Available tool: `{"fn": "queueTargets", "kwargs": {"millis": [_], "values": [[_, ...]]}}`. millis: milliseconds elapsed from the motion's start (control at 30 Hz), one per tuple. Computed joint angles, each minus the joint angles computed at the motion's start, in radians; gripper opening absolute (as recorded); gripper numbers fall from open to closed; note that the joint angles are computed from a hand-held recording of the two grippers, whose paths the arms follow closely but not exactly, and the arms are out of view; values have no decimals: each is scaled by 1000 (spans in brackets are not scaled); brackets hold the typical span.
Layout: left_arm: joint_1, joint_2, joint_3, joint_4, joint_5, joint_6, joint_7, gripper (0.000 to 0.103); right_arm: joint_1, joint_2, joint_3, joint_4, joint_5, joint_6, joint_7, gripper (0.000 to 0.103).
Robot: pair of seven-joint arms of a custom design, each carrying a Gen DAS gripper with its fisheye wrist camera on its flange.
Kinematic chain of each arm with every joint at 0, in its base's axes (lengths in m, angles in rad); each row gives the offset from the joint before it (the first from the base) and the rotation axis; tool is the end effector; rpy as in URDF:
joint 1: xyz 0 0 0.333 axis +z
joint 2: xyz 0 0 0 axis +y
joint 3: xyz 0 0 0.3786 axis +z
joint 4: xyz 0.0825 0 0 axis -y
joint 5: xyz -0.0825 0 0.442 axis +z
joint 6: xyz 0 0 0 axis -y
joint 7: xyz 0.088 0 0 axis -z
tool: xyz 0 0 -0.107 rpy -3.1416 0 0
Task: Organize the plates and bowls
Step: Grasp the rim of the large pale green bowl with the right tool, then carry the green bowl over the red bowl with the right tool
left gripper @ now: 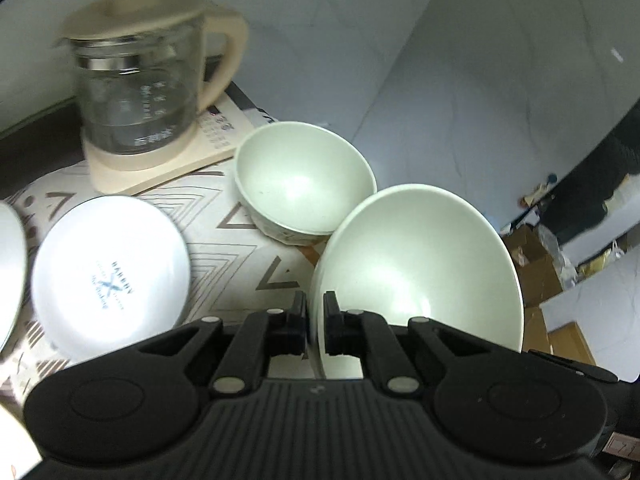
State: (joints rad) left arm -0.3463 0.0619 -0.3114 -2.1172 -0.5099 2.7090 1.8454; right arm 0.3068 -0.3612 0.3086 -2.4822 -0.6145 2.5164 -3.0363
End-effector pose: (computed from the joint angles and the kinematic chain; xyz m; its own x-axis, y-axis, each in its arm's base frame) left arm 0.5209 -0.3770 0.4709 -0.5425 -0.7875 0.2925 -0.7878 0.3559 -0.5027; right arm 0.3913 0.2911 0.4803 -0.4960 -0.8307 -0.2528 -0.6342 0.5454 -0.5480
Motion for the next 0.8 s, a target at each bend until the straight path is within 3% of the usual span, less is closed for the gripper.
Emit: {"fn": "queueTargets", "kwargs": {"millis": [800], "values": [[-29,-289,122,-291,-36,75,-111,7,84,68,38,96,-28,36,-90,13]]}}
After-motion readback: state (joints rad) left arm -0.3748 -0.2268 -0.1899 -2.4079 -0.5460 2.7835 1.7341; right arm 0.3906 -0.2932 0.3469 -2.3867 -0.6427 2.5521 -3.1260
